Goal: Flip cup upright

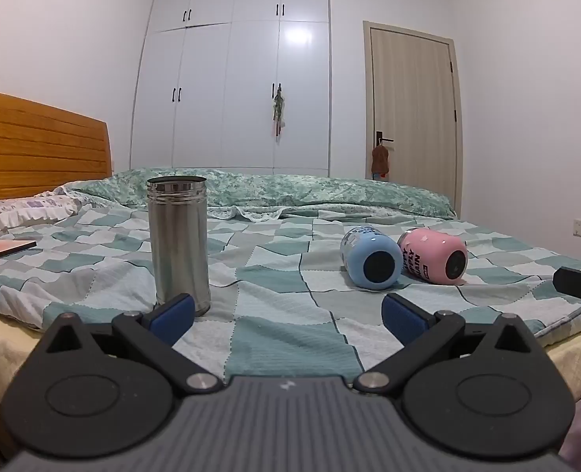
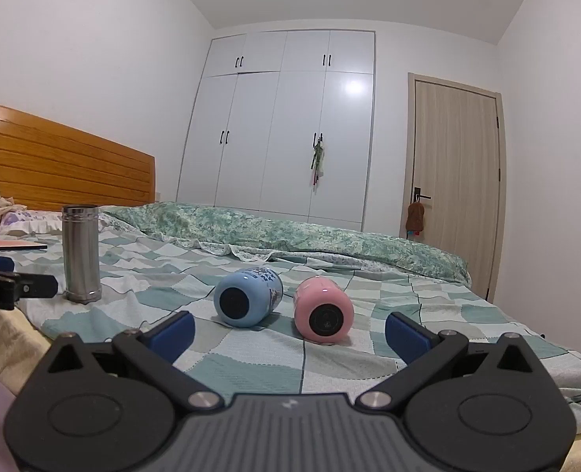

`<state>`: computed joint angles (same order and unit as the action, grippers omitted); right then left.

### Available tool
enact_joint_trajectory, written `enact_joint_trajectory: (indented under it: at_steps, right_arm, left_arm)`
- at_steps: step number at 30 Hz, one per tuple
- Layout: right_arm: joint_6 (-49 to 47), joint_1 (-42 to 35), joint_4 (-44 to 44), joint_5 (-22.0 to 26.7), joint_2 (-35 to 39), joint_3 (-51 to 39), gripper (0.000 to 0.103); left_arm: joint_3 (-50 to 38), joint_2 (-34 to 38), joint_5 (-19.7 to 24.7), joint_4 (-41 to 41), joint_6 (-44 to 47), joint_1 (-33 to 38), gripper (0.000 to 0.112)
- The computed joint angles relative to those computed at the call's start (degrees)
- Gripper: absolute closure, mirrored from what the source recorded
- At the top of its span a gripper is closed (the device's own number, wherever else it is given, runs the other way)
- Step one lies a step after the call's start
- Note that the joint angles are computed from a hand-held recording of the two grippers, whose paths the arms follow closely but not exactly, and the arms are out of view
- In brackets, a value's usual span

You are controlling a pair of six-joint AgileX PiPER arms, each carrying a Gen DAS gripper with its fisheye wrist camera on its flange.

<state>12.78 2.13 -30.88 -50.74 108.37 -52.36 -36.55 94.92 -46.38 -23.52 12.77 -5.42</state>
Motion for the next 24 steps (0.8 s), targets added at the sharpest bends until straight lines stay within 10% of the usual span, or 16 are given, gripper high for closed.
enact_joint_trajectory:
  at_steps: [24]
  right_arm:
    - [-0.5, 0.1, 0.2, -0.2, 0.0, 0.1, 0.0]
  left_arm:
    - [0.1, -0.4, 0.1, -0.1, 0.3, -0.1, 0.009]
